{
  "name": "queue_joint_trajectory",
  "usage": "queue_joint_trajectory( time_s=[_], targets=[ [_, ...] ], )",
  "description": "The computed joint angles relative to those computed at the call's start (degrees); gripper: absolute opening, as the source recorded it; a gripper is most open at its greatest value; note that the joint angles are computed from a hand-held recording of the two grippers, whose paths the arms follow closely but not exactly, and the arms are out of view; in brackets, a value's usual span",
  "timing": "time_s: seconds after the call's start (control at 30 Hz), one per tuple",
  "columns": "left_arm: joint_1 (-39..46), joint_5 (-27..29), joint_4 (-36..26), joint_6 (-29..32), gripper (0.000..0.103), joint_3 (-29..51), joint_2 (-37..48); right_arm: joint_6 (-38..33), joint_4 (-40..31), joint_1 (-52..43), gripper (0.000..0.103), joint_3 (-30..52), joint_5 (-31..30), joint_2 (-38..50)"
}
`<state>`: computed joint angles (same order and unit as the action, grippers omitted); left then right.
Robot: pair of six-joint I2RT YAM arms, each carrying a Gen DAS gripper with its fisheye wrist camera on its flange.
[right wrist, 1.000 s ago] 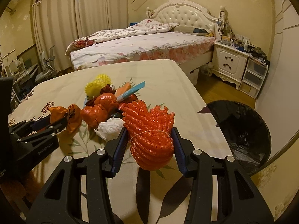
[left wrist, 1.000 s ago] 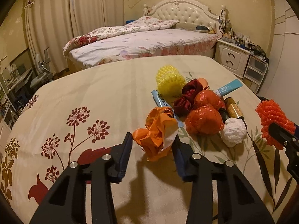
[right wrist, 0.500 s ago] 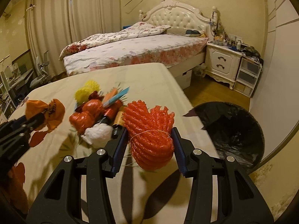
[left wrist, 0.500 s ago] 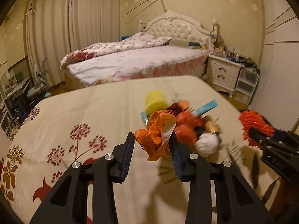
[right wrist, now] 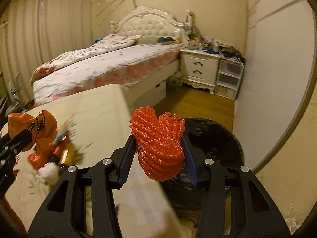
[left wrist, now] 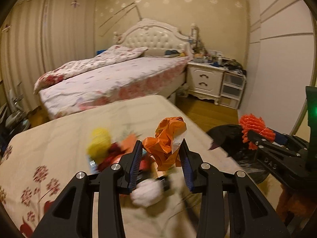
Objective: Collect trash
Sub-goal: 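Carry net and bag over the black bin and open both grippers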
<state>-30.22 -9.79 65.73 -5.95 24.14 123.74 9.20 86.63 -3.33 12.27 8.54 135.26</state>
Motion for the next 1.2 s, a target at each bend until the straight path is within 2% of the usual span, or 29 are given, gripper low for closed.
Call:
queue_joint_trajectory(
  time_s=[0.17, 0.47, 0.67, 1.1, 1.2],
  targets=[
    [-4.8, -1.6, -6.3, 0.1, 0.038, 8.1, 2.4, -1.0, -3.6, -7.2, 0.046, 3.3, -4.0, 0.1],
    [-8.1, -2.8, -16.7, 0.5, 0.038, 22.8, 8.6, -2.9, -10.2, -15.0, 0.046, 9.9, -8.0, 1.3],
    [-9.4, -3.3, -23.4, 0.8, 0.039, 32.0, 12.7, -4.1, -12.6, -16.7, 0.046, 12.7, -7.9, 2.0],
    [-9.8, -3.6, -31.3, 0.3, 0.04, 42.4, 18.1, -4.8, -16.9, -19.7, 0.048, 17.0, -9.9, 2.9],
    [-9.7, -4.0, -32.2, -0.1, 0.047, 43.7, 19.1, -4.7, -17.5, -20.3, 0.054, 17.6, -10.5, 3.2]
  ],
)
